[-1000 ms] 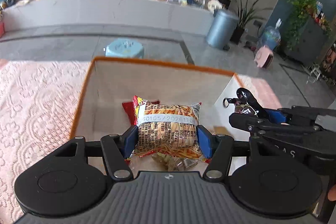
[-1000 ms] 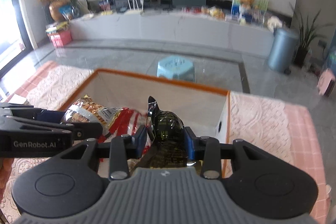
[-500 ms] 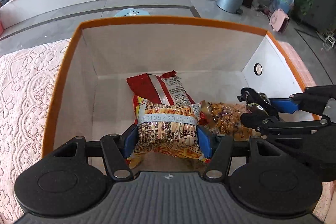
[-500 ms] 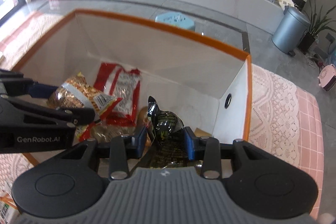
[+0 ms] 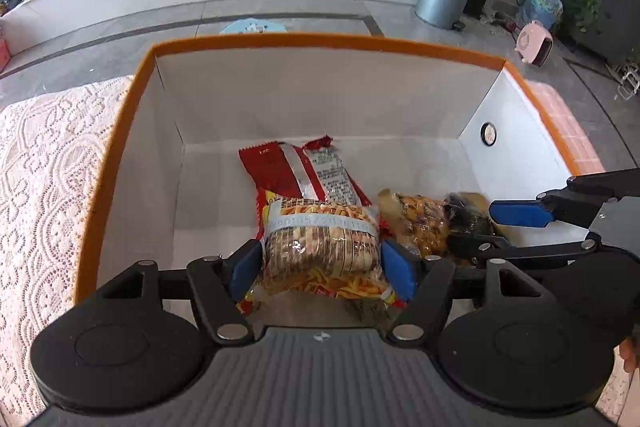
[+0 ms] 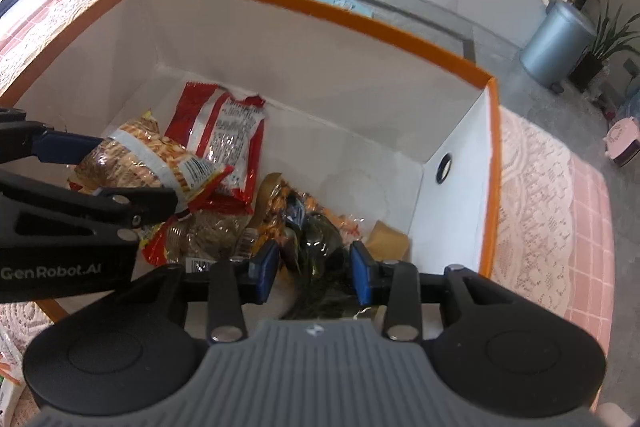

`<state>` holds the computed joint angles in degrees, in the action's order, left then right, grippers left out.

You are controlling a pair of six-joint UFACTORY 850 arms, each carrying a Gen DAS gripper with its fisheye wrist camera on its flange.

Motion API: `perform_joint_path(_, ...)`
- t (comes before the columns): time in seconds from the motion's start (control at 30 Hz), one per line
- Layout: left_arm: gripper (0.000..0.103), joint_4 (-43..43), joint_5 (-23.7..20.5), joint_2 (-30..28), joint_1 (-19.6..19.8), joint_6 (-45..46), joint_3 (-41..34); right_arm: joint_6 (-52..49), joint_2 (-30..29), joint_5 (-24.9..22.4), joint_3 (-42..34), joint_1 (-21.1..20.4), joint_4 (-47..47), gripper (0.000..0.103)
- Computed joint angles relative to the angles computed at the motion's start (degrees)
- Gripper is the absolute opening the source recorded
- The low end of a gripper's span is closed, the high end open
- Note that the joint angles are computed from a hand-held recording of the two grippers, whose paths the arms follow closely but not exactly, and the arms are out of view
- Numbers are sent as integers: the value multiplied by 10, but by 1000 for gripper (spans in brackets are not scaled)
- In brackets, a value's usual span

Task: Organize snacks
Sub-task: 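Lower both held packs into the box and open both grippers, then move both grippers back out of the box toward the loose snacks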

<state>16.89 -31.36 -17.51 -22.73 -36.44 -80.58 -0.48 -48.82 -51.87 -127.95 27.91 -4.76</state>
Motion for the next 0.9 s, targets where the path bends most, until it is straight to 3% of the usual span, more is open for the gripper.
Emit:
perform_joint_path(0.13, 83, 34, 5, 14, -5, -39, 8, 3, 13, 11, 10, -1, 5, 43)
perform_joint_path(0.23, 86, 50, 13, 30, -7, -66, 19, 23, 32, 30, 31, 0, -11, 61)
perform_joint_path(0.3, 86, 71, 17, 42, -11, -93, 27, 28, 49, 47, 49, -3, -5, 65)
perform_joint_path(0.6, 86, 230, 31, 126, -52, -267, 92, 128, 168, 168, 197, -7, -29, 65)
perform_joint_path(0.9, 87, 374, 30, 225, -113, -375, 173, 334, 330, 309, 401, -4, -126, 74)
